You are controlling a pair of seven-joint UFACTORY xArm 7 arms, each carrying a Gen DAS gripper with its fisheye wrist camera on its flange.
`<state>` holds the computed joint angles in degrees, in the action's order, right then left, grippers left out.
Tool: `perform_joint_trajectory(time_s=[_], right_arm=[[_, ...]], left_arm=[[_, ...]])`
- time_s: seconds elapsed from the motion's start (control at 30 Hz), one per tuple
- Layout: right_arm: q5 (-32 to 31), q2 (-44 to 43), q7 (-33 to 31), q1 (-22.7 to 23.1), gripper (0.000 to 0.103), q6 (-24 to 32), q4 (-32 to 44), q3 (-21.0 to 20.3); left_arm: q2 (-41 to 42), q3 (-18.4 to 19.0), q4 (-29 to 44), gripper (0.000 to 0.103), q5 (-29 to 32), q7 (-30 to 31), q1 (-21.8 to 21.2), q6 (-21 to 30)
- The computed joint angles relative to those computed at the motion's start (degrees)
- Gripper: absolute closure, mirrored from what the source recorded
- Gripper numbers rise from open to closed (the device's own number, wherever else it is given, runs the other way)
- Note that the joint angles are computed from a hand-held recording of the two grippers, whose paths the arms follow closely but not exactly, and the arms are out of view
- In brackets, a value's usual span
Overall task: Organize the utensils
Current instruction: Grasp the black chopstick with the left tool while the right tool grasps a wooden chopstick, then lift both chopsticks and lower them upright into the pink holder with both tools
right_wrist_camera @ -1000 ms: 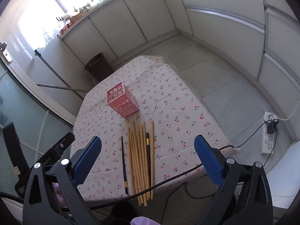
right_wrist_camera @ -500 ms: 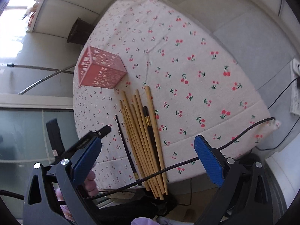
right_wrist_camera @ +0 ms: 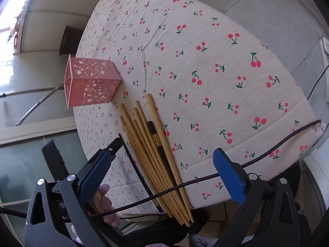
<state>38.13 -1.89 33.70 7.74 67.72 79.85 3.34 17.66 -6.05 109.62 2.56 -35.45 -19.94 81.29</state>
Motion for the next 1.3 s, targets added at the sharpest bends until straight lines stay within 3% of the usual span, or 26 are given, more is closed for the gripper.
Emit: perform_joint_trajectory(time_s=[0.1, 0.27, 0.37, 0.43, 0.5, 0.6, 0.63, 0.7, 0.77, 1.0, 1.17, 1.23, 1.3], right_arm=[[1.0, -0.1, 0.4, -0.1, 0.007, -0.7, -0.4, -0.1], [-0.1, 0.7, 0.1, 0.0, 0.007, 1.5, -0.1, 0.1], [-1.2, 1.2, 0.2, 0.0, 0.007, 1.6, 0.1, 0.2], [-3.1, 2.0, 0.8, 0.1, 0.007, 2.4, 1.0, 0.5], [-4.0, 2.4, 1.5, 0.4, 0.007, 1.7, 1.0, 0.8], [-7.0, 4.0, 1.6, 1.2, 0.009, 0.5, 3.1, 1.5], [-8.4, 4.7, 1.8, 1.6, 0.011, 0.1, 4.2, 1.8], [-12.2, 6.9, 2.1, 2.5, 0.033, 0.0, 7.2, 2.6], [-15.0, 9.2, 2.2, 3.4, 0.044, 0.3, 9.8, 3.0], [-26.2, 15.7, 6.6, 6.7, 0.066, 1.6, 17.6, 3.4], [-36.3, 19.9, 7.9, 10.5, 0.073, 6.0, 24.6, 3.2], [-40.8, 21.0, 8.0, 12.5, 0.091, 7.8, 26.5, 2.8], [-41.7, 20.0, 8.6, 13.0, 0.095, 5.2, 24.4, 2.7]], left_arm=[[2.6, 0.3, 4.4, 0.053, 1.4, 0.3, -0.5, 2.5], [4.4, 0.2, 5.7, 0.062, -2.5, 0.1, 0.5, 5.5], [4.2, 0.3, 5.5, 0.071, 2.1, 0.8, -2.1, 6.9], [4.6, 0.1, 6.3, 0.092, 3.9, 1.5, -3.6, 7.4], [4.1, 0.0, 5.0, 0.099, 5.4, 2.5, -4.6, 5.7], [2.6, -0.2, 2.1, 0.099, 4.4, 3.5, -4.1, 1.5], [2.0, -0.3, 1.0, 0.099, 2.5, 4.2, -3.0, -0.1], [0.0, 0.1, -1.9, 0.099, 0.8, 4.9, -1.2, -2.3], [0.2, 0.4, -1.1, 0.099, -0.2, 6.0, 0.3, -2.6], [-0.2, 0.6, 1.9, 0.099, -1.2, 8.2, 2.3, -2.0], [-5.5, 0.0, -5.7, 0.099, 0.4, 7.4, 1.6, -5.5], [-9.3, 0.1, -9.8, 0.099, 0.7, 7.8, 2.1, -6.7], [-11.1, -0.2, -12.1, 0.099, 1.1, 7.7, 2.5, -8.5]])
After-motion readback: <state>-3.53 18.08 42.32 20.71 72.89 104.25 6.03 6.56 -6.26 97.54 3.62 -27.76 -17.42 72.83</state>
